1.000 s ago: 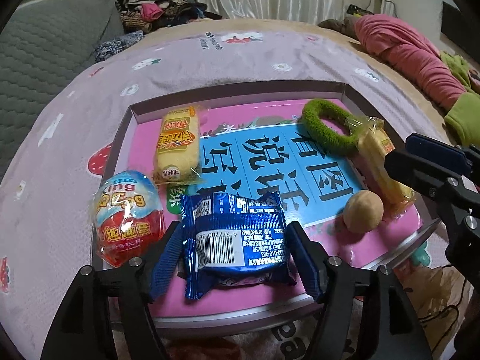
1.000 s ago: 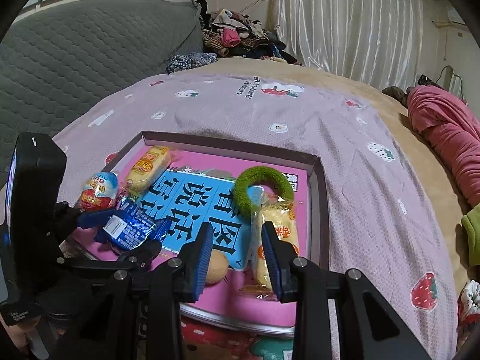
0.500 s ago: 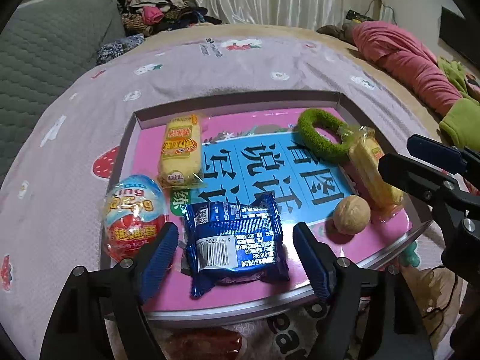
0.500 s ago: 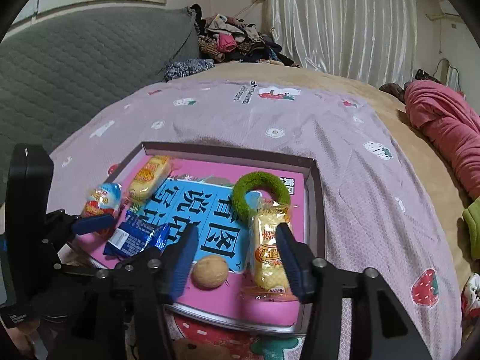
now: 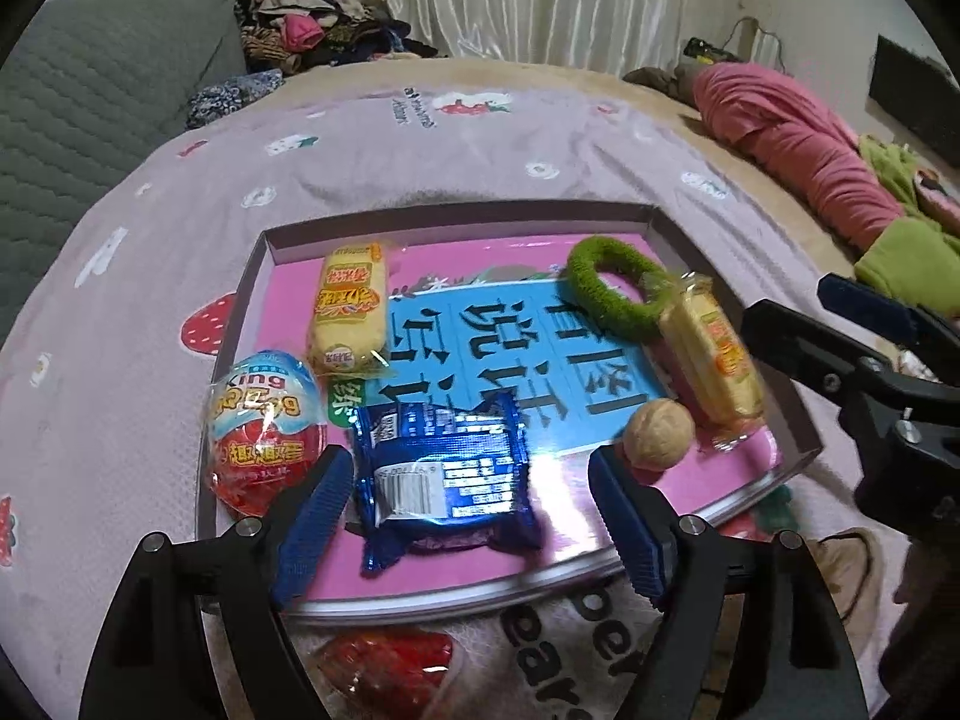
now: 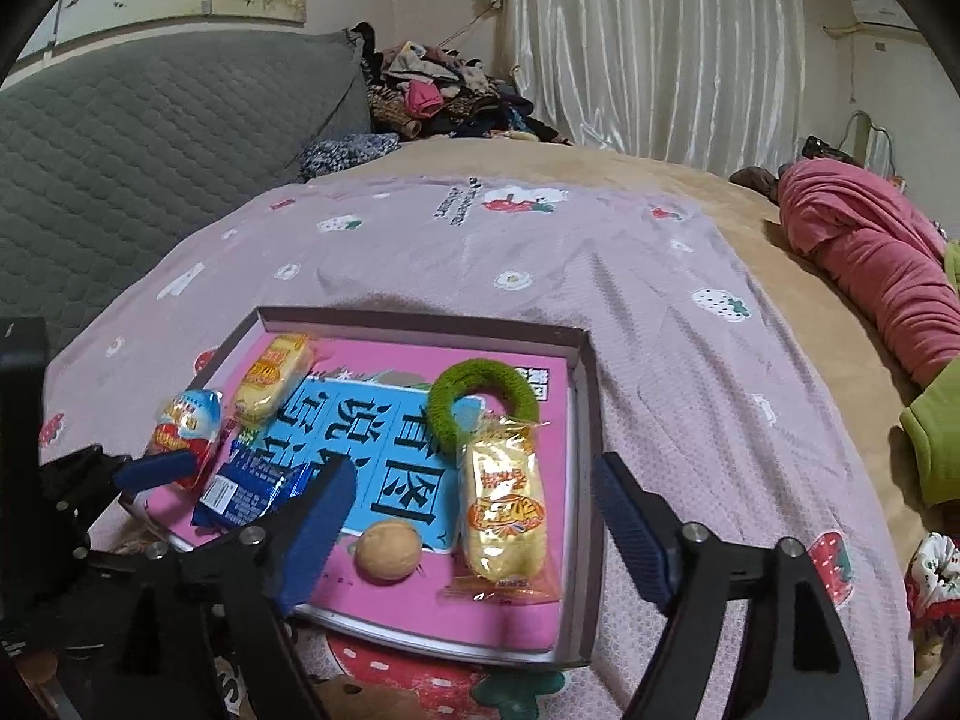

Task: Organize objects
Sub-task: 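Open both tools to release the items and lift away from the tray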

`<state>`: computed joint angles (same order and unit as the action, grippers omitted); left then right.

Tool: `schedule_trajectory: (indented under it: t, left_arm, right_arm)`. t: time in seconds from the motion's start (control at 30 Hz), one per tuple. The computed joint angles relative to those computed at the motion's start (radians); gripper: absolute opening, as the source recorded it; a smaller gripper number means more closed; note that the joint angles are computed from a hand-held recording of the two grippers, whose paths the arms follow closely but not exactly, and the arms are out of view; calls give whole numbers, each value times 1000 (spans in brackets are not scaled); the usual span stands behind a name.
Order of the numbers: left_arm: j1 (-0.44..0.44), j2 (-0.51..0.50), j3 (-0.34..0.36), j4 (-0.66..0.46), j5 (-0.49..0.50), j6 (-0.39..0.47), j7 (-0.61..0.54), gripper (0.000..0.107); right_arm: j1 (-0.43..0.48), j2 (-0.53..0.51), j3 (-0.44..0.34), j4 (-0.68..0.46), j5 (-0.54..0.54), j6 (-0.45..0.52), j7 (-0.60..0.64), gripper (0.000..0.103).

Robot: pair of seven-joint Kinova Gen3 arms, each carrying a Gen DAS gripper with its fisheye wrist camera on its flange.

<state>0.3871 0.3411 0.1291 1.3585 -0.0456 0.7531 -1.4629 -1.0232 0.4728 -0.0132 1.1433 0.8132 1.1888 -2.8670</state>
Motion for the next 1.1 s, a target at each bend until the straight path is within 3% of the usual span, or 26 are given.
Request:
schedule_trajectory:
  t: [0.13, 0.27, 0.73, 0.93, 1.1]
  left_arm:
    - [-21, -14, 14, 11, 36, -11, -20, 84]
    - [-30, -30, 21, 24, 58, -28, -47, 103]
    - [-61, -74, 23, 51, 91, -59, -76, 103]
    - [-13, -117, -26, 82, -26, -109, 41, 103]
    - [-79, -143, 7, 87, 45, -104, -1, 103]
  right_arm:
    - [-1, -18, 2, 24, 12, -11, -34, 89]
    - [7, -19, -4, 26, 11, -13, -48, 90]
    - [1, -36, -13, 37, 29, -10, -87, 93]
    - [5, -42, -25, 32, 17, -35, -79, 95]
    - [-17, -38, -21, 11, 31, -15, -67, 95]
